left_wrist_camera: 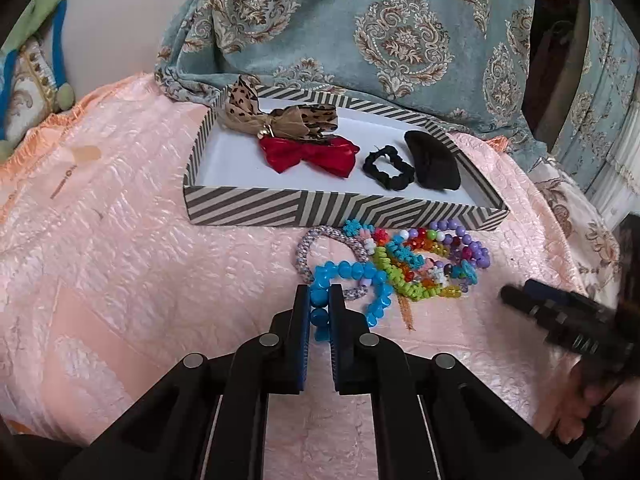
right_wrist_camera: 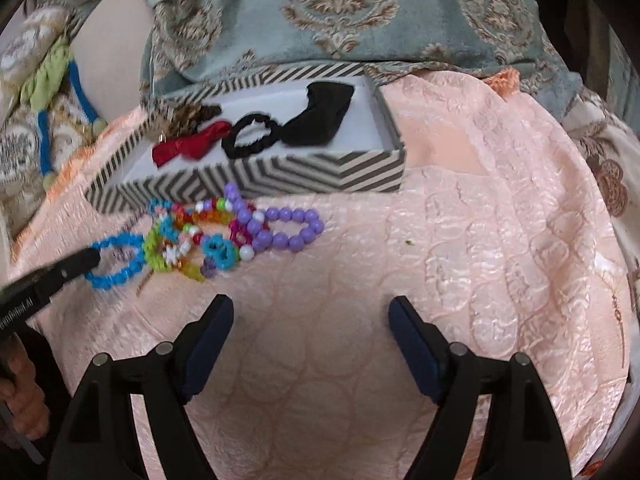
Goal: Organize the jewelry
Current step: 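Grasp the blue bead bracelet with the left gripper while the right gripper reaches the purple bracelet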
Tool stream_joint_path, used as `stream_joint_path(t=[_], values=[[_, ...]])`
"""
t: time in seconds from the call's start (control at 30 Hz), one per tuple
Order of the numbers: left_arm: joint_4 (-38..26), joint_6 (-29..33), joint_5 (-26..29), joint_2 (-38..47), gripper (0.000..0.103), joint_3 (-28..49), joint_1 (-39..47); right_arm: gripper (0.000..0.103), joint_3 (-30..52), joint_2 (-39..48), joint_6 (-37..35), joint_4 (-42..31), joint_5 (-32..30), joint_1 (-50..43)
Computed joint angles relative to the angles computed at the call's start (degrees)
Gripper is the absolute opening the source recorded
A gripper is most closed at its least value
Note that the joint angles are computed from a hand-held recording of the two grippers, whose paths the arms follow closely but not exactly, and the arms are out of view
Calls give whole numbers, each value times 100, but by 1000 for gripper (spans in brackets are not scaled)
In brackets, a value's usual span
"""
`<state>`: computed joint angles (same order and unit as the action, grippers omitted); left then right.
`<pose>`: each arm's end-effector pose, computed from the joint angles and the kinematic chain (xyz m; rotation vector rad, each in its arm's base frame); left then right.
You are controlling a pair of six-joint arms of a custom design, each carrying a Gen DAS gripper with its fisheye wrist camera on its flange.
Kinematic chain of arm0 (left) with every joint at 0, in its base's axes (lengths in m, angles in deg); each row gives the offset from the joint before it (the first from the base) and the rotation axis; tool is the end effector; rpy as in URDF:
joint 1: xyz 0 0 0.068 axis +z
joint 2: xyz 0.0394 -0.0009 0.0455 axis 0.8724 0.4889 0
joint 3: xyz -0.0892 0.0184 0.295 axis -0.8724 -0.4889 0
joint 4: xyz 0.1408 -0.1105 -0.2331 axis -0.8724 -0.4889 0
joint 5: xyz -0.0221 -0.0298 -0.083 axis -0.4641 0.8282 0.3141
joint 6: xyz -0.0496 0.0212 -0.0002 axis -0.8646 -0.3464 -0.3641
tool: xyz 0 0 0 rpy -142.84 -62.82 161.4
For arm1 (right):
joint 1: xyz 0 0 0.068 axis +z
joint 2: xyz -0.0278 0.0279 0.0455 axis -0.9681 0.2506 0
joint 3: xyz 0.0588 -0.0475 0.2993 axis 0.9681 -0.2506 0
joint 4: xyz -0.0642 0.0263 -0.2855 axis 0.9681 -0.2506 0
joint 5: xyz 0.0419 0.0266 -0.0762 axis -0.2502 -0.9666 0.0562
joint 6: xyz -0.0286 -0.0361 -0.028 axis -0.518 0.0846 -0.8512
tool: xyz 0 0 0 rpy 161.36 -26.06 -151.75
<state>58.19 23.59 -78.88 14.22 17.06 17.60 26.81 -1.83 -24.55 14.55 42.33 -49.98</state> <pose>0.2129 -0.1898 0.1094 0.1926 2.3980 -0.3627 0.1783 0.0776 0.0820 0.0969 2.4290 0.1776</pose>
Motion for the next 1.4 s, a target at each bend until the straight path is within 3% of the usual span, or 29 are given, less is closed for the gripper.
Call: stream_joint_path(t=[0.23,0.43,0.63,0.8,0.97,1.23,1.4], values=[[-326,-11,-190,283,0,215,-35,40,-106,-280,-580,582,-1027,-624],[-388,-30,-232,400,0,275,-28,22,458,289,-1290,841,-1197,-323],[-387,2,-269,429,0,293,-41,18,1019,1067,-1595,898,-1005,-168],[-374,5,-285,449,0,297,-48,10,1119,1324,-1429,873,-1565,-506],[-373,-13,-280,450,0,296,-55,9,680,734,-1189,1089,-1608,-617],[-403,2,-354,439,0,301,-80,9,-344,-1312,-811,674,-1749,-1071],[-411,-15,-413,375,0,259,-100,9,-549,-1375,-511,744,-1995,-1170]])
